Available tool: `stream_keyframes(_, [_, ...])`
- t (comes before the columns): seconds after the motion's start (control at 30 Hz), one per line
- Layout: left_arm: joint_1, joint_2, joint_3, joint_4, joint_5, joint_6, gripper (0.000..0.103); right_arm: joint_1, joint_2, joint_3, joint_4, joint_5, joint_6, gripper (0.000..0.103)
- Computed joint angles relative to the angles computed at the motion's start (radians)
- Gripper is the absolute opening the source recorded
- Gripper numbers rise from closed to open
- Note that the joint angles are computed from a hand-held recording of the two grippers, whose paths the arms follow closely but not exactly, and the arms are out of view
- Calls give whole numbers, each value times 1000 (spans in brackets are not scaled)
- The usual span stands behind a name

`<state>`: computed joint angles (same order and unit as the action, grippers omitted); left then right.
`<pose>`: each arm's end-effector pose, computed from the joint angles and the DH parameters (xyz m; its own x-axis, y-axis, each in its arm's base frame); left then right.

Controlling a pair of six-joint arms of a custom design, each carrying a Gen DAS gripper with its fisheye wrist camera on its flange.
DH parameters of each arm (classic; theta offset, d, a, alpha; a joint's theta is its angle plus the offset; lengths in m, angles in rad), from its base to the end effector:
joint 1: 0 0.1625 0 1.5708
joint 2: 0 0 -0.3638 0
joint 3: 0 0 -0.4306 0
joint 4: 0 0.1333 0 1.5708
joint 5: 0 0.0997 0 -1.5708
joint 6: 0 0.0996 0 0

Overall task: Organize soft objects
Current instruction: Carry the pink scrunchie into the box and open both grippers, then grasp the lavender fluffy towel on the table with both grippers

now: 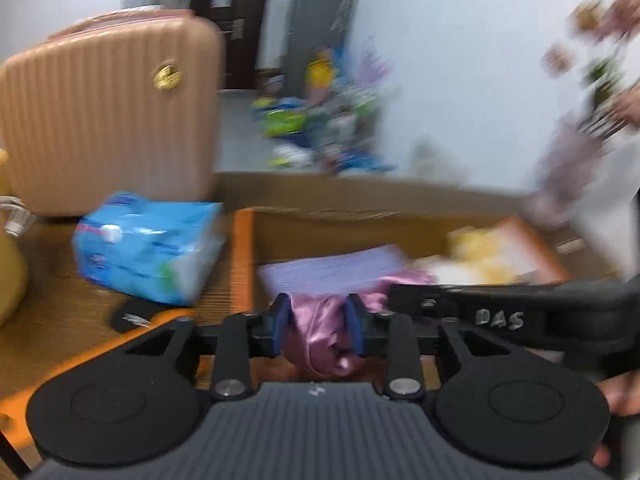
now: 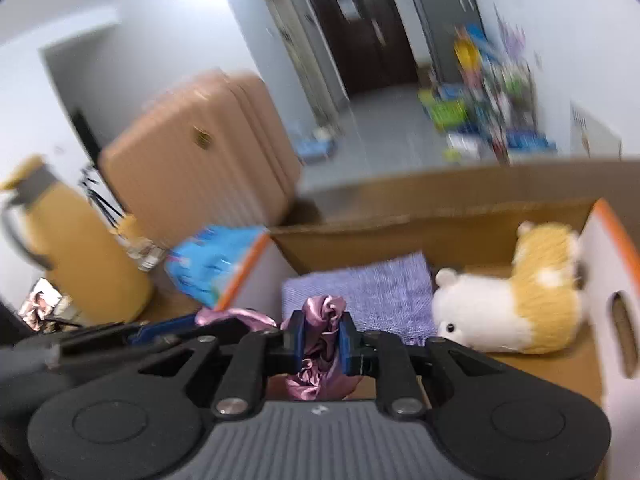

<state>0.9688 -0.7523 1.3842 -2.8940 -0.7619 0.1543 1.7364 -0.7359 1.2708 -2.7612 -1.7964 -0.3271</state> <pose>-0.2462 -0.7210 0.1673 -0.7533 0.1082 -0.6488 0.5587 0.6258 -0.5443 0.2378 -0.7494 0.1710 -0.8897 -0.2760 0.3638 -0.4398 0.7320 -0.5203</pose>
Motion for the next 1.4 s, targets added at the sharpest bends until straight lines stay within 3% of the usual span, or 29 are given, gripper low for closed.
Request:
stream_keyframes(0.03, [4,27,-16,-29,31,50,31,4,38,-54,52,-31,2,20])
stream_keyframes(0.13, [17,-1,28,-59,-16,91,35,18,121,-159,133,-140,-15,25])
stream_keyframes(0.23, [34,-47,66,-36,-102,30,39,4,126,-177,180,-110,22,29])
stream_keyframes(0.33, [24,-58,81,-37,-91,13,40,4,126,-183,192,-107,27,30])
stream_keyframes(0.4, [8,-75,96,-44,-77,10,46,10,107,-159,175,-109,9,35])
stream_keyframes(0.47, [-8,-98,109,-55,-67,29,48,13,67,-115,142,-86,-13,48])
stream_keyframes(0.53, [-30,-125,132,-72,-46,46,49,17,18,-56,82,-68,-34,59])
stream_keyframes(0.7, [-98,-223,240,-110,22,54,63,25,-172,157,-62,-75,-144,62])
stream_keyframes(0.83, [-154,-323,351,-108,51,28,66,8,-349,339,-184,-64,-231,78])
stream_keyframes(0.97, [-209,-357,396,-107,98,-16,70,-2,-471,451,-246,-92,-273,78])
stream_keyframes(1.13, [-273,-372,457,-161,119,-34,72,-15,-589,566,-289,-30,-257,78])
stream_keyframes(1.27, [-317,-496,639,-199,25,-136,77,-34,-715,723,-345,45,-297,84])
stream_keyframes(1.4, [-395,-581,825,-271,57,-195,81,-71,-846,881,-329,143,-325,85])
